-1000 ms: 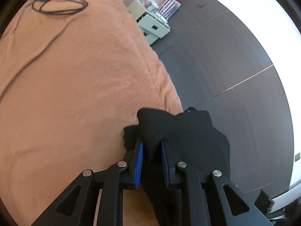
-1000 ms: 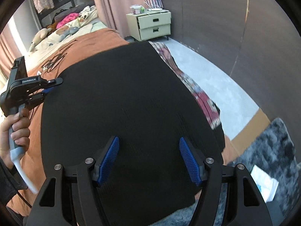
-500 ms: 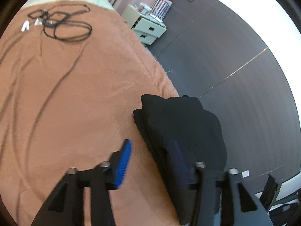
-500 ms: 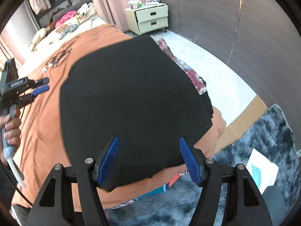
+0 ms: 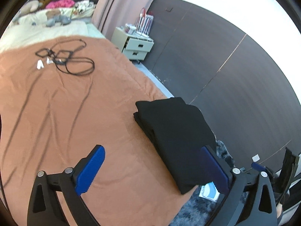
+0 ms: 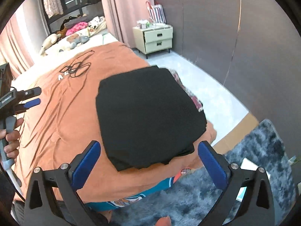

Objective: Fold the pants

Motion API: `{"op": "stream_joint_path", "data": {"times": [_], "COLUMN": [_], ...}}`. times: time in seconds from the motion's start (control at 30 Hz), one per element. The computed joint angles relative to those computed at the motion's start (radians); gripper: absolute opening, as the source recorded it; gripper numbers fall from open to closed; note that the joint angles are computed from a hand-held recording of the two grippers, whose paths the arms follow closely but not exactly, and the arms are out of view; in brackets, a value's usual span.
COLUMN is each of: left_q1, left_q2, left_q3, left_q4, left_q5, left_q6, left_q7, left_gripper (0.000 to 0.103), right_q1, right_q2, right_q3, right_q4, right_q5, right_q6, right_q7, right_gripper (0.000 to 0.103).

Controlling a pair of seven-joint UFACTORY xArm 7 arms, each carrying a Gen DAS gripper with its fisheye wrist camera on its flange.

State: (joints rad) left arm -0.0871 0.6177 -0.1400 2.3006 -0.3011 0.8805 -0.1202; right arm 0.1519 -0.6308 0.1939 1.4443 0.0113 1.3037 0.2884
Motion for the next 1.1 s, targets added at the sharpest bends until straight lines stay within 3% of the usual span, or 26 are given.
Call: {"op": "stream_joint_path", "data": {"times": [0.07,0.43,0.93,1.1], "left_q1": [0.015,0.037,-0.004,-0.01], "left_q2": [-0.098,-0.492,-0.999,-1.147], "left_q3": [-0.002,0.042,0.114,0.138], "left_q4": [-0.126,-0.563,-1.083,-1.209], "left_q5": [-0.014,-0.072,0.097,0.114], "left_q6": [-0.043,-0.151,-0.326,-0.335], "left_q7": [0.022,0.131,0.078,0.065], "left_gripper": [0.102,0.102,0.103,0.103], "right_q1": [0.004,0.044,0.101,0.113], "right_q2": [-0.018,-0.167,-0.364,-0.437], "right_q3": [0.017,0.102,0.151,0.164], "right_q4": [0.001,-0.128,-0.225,-0.27], "right_q5": [-0.001,0.021,0.069,0.089], "right_q6": [0.005,-0.053,-0.09,-0.115], "right_q7": [0.01,0.085,0.092,0.087], "right_gripper": [0.103,0.103,0.103,0.103]}}
